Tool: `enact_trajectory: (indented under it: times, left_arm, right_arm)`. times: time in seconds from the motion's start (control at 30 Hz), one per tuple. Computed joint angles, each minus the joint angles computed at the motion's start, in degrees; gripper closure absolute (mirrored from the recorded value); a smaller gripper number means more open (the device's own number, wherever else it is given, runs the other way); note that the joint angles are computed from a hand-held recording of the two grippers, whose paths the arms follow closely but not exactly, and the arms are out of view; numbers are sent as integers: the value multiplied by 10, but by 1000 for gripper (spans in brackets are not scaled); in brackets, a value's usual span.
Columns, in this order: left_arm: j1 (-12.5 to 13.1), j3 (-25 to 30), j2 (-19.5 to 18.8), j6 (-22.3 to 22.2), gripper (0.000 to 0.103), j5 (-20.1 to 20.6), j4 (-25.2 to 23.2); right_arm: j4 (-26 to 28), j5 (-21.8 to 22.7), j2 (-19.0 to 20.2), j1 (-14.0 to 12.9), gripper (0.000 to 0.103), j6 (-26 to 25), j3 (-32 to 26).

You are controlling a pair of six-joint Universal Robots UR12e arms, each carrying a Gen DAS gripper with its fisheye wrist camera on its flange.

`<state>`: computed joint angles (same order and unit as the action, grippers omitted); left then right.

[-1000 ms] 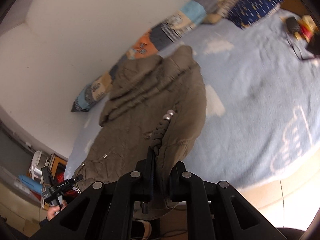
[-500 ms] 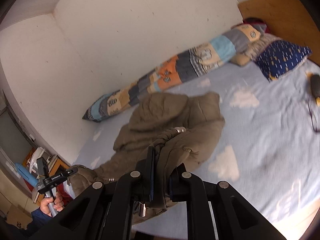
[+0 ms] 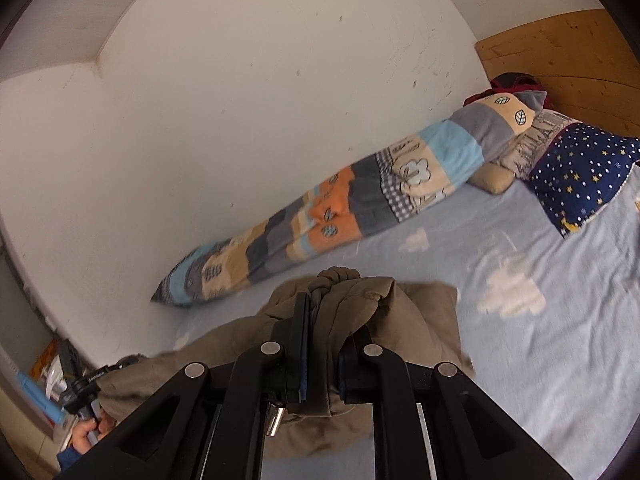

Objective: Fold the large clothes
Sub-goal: 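Lift the hem with both tools and fold it over toward the hood, then open both tools to release the hem onto the folded bundle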

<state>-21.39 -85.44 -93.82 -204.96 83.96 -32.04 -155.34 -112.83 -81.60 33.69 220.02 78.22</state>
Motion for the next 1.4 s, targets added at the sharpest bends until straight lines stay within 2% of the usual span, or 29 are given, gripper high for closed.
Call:
enact_trajectory:
  times: [0.23, 0.33, 0.47, 0.63, 0.7, 0.8, 0.93, 0.97, 1.03, 1.1, 1.13, 1.23, 1.4]
  left_arm:
    - [7, 80, -80, -21, 84, 13, -7]
    - [7, 126, -123, -16, 84, 25, -29]
    - [6, 190, -181, -4, 84, 53, -82]
    - [8, 228, -224, -15, 82, 53, -129]
    - [7, 235, -232, -22, 81, 54, -141]
    - [13, 242, -233, -41, 77, 30, -150]
    - [31, 224, -216, -92, 58, -34, -121]
    - [34, 219, -211, -106, 44, -37, -110]
    - [36, 204, -196, -138, 28, -10, -76]
    - [39, 195, -186, -148, 28, -6, -53]
    - [39, 193, -181, -150, 28, -4, -51]
    - [27, 193, -172, -114, 28, 22, -53]
    - [-27, 201, -177, 20, 28, 83, -84]
  right_arm:
    - [-58, 3, 42, -40, 92, 38, -17]
    - [-55, 4, 58, -58, 92, 55, -21]
    - [-13, -3, 78, -77, 92, 76, -29]
    - [74, -3, 97, -91, 91, 111, -33]
    - [85, 9, 99, -96, 91, 133, -28]
    - [50, 42, 88, -105, 86, 163, -10]
    - [1, 88, 70, -114, 73, 184, 10]
    - [-13, 92, 66, -114, 70, 188, 13]
    - [-52, 94, 59, -113, 52, 197, 24]
    - [-87, 79, 54, -110, 43, 196, 27]
    - [-105, 70, 51, -107, 43, 191, 29]
    - [-94, 36, 51, -95, 43, 154, 12]
    - [67, -7, 96, -59, 45, 36, -81]
